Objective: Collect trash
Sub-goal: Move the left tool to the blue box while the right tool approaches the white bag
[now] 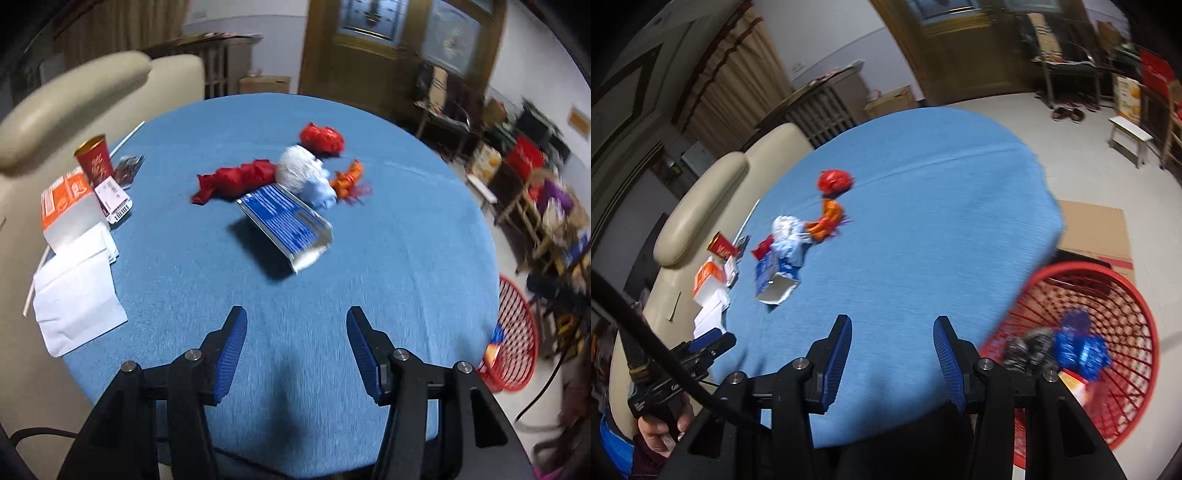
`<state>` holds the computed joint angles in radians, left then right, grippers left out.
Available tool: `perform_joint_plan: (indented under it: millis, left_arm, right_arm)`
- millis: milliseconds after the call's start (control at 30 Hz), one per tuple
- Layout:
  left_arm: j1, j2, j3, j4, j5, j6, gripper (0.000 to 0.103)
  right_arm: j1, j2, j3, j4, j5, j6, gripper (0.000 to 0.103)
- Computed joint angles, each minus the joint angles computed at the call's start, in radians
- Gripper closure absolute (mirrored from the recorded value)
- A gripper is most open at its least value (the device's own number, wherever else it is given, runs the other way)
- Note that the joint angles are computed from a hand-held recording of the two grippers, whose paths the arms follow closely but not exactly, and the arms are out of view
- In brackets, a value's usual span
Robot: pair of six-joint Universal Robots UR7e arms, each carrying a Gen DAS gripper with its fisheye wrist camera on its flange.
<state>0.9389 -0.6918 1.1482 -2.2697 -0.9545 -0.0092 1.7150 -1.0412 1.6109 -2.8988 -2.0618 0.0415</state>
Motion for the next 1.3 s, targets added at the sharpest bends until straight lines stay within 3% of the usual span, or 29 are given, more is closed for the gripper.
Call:
perform_joint_plan:
  millis: [133,300,500,633,733,967,1300]
  left_arm:
    - [0.017,0.061,-0.117,0.008,-0.045,-0.039,0.032]
    - [0.033,0.183,-0.317,0.12,-0.061,-0.119,0.031]
    - [0.034,0.336,-0.551,0.282,0.015,-0.187,0.031]
    - [0.038,0.384,-0.624,0.347,0.045,-0.231,0.031]
    - [0.039,0.385,-0.613,0.328,0.068,-0.218,0.031]
    - [0.059,0.359,-0.596,0.322,0.017,-0.225,0.036]
    - [0.061,0.189,-0.353,0.254,0.006,-0.188,0.037]
  right_arm:
    - [0.007,0.033,-0.028,0.026,0.005,0.0,0.053]
    - [-0.001,0.035,-0.024,0.045,-0.005,0.014,0.053]
    - [-0.027,0.016,-0.004,0.047,0.012,0.038,0.053]
    - [-0.035,0.024,-0.019,0.059,0.018,0.026,0.053]
    - [-0.038,0.042,-0.054,0.075,0.028,0.015,0.053]
    - [-0.014,0.127,-0.207,0.137,0.038,-0.053,0.053]
    - [0.035,0.355,-0.563,0.318,0.09,-0.147,0.053]
